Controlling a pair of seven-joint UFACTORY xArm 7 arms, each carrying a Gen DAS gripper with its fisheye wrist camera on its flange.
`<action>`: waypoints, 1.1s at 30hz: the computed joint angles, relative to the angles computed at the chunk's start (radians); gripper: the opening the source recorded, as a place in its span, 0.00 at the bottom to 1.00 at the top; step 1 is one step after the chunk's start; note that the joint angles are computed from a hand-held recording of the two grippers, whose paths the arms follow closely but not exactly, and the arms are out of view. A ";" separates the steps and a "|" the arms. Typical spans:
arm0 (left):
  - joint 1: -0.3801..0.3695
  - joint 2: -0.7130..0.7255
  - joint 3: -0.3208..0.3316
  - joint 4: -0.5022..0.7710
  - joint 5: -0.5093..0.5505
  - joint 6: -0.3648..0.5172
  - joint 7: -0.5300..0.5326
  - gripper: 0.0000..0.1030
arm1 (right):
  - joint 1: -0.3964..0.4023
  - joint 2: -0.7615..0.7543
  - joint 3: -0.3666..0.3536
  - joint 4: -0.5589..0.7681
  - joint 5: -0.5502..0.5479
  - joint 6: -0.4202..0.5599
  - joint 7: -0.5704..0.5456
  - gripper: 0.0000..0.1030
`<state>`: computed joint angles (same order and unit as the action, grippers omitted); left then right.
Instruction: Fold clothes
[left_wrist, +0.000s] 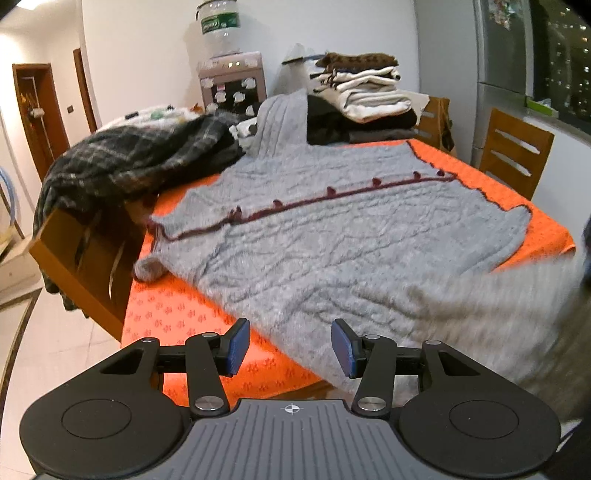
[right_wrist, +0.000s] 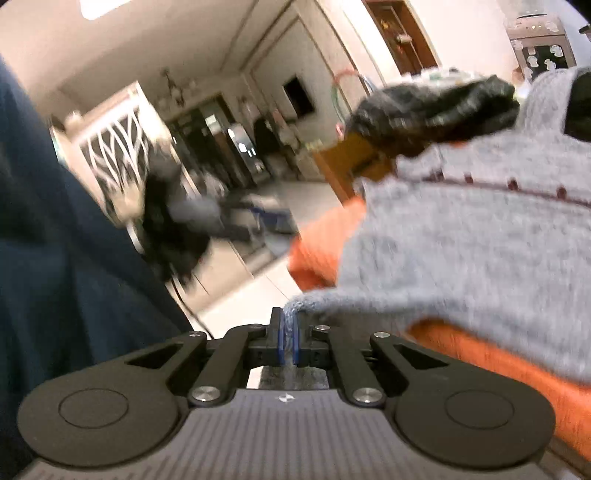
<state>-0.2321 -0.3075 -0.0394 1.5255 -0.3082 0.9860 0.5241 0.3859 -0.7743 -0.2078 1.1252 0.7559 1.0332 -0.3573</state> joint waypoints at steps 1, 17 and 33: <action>-0.003 0.003 0.002 -0.003 -0.004 -0.006 0.013 0.50 | 0.008 0.024 -0.014 0.037 0.019 -0.010 0.009 0.05; 0.066 0.329 -0.013 0.335 -0.166 0.115 0.155 0.51 | -0.284 0.593 0.068 0.429 -0.140 -0.122 0.631 0.08; 0.093 0.451 -0.075 0.488 -0.216 0.294 0.148 0.51 | -0.332 0.471 0.146 0.418 -0.363 -0.002 0.373 0.42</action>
